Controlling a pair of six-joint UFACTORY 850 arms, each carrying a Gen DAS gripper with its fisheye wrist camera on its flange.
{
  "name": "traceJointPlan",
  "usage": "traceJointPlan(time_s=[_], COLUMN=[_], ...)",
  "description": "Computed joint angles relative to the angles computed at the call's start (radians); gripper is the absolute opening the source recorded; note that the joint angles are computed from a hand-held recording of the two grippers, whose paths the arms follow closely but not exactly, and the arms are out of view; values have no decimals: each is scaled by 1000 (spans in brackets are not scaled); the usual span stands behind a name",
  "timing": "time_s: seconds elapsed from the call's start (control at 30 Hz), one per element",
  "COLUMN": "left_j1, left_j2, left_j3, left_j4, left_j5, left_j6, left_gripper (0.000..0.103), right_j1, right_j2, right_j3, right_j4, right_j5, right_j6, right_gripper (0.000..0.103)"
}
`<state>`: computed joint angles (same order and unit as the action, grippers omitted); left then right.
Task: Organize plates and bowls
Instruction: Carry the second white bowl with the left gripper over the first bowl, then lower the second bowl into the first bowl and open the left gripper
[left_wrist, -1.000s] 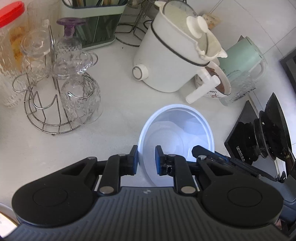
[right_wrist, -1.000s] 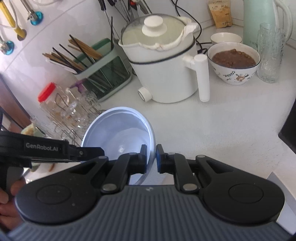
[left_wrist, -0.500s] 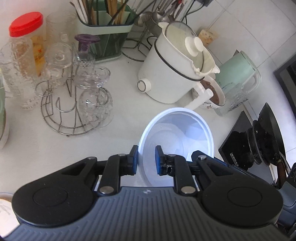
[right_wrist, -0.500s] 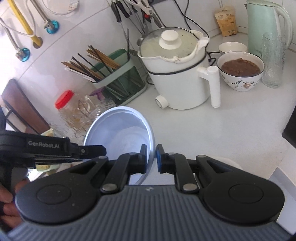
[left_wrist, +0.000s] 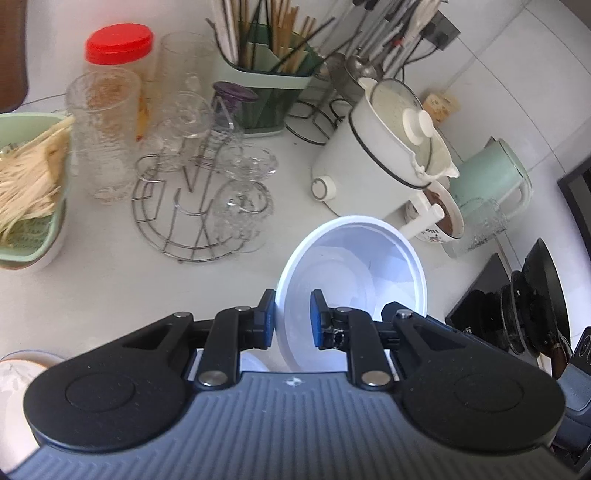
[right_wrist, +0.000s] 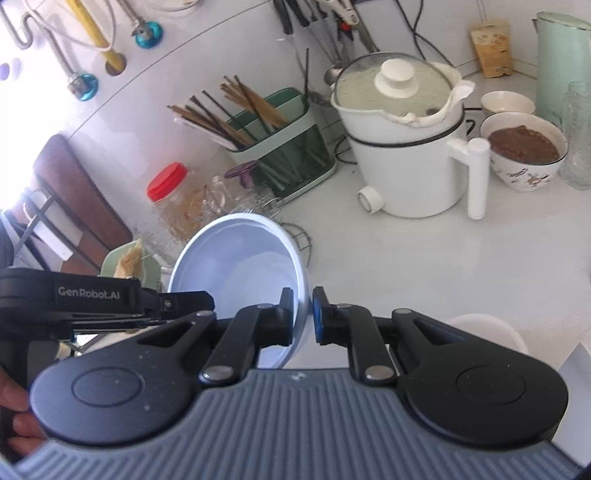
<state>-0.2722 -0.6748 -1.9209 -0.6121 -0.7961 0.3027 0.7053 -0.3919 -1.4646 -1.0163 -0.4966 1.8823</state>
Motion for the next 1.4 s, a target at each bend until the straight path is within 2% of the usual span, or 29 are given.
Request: traceJointPlan(time_s=[0.23,0.5,0.67,0.9,1.13,1.17,1.2,1.3,1.33,1.4], left_j1=[7,23,31,31,36,37,39,44,46,50], left_j2=[59,127,163,165,177,177,178,193,199,206], left_j3=[98,229,310,351,386,386,388,406,412,414], left_j4=[41,111,136,162,161,162,149,133,130,119], left_j5=[58,105,129,127,138,134,131,153,159,156], left_j6=[-38,-129,-185,-221,-237,-241,-229,-197,-193,-176], left_gripper=[21,21,21,21,22,23,29,55,57,57], right_j1=[-10,-16,-9,7,19,21,24,30,33,38], right_j2=[-23,-84,-117,-153,-147,-148,-147,-145,-143,-139], right_j3=[-29,-99,-130,-160,-130,-131,-131,-131,-129,-130], right_j4=[127,451,606,667,684,679,675,638,618,585], right_j5=[53,77,56,-8,7,6,8,7,7,-2], right_j6=[-159,-545,-714,-776,-773,-770,-764,-728,-709,-681], right_gripper=[14,14,14,15,15,15,15,16,17,29])
